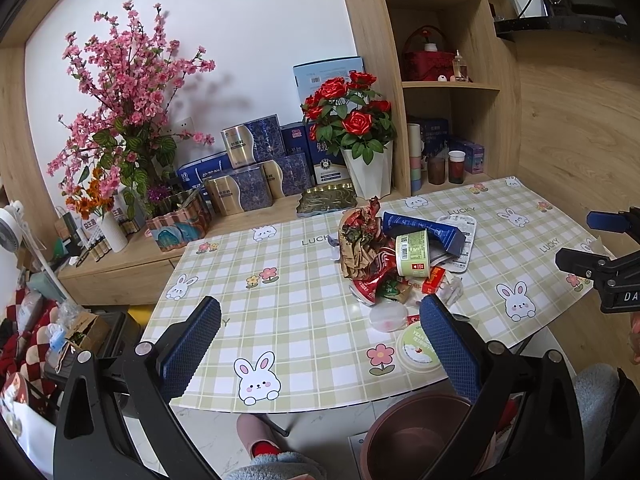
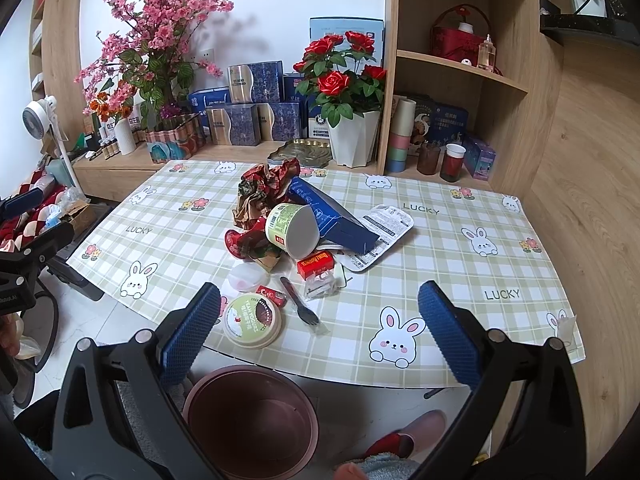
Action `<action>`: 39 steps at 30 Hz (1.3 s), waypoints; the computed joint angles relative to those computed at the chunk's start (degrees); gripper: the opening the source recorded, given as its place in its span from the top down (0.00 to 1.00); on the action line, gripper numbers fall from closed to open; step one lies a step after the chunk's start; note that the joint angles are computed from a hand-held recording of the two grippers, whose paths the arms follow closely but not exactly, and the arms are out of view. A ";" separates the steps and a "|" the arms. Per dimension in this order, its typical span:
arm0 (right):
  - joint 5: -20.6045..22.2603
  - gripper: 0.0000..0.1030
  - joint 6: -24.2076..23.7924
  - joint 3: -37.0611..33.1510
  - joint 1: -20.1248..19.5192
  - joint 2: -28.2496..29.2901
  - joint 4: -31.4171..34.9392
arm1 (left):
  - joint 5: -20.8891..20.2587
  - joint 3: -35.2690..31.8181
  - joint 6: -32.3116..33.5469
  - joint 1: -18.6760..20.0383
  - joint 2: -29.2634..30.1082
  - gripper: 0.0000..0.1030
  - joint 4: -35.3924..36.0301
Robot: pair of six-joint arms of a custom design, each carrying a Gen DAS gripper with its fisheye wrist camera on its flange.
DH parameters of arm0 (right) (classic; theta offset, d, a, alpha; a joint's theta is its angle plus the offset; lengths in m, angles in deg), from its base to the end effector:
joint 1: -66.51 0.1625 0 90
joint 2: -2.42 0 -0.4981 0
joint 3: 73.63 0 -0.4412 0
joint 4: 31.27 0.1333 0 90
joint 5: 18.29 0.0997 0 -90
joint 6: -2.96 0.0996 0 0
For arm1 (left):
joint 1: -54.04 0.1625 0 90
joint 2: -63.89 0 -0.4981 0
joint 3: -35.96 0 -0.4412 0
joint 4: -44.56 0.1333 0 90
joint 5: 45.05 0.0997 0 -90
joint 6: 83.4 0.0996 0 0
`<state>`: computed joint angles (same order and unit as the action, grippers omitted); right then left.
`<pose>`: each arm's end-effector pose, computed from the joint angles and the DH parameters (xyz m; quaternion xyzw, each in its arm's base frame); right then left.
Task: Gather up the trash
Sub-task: 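Grasp the green yogurt cup with the left gripper while the right gripper grasps the blue coffee bag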
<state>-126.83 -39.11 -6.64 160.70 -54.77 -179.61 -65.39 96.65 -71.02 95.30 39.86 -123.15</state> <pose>0.1628 -0.8318 0.5182 0.2925 -0.8534 0.3360 0.2706 -0.5322 -0.7684 0.1413 0.2184 0.7638 -0.4403 0.4184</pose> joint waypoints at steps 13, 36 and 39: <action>-0.02 0.05 -0.92 2.22 -0.50 -0.17 -2.01 | -2.60 1.41 -2.82 0.73 -1.57 0.05 3.30; -5.06 0.05 1.81 -5.65 -3.41 7.01 1.04 | -18.34 -6.87 0.88 8.47 8.00 0.05 6.19; -4.64 0.06 2.93 -7.28 -4.11 7.85 2.75 | -20.26 -11.20 0.68 9.38 10.67 0.05 11.60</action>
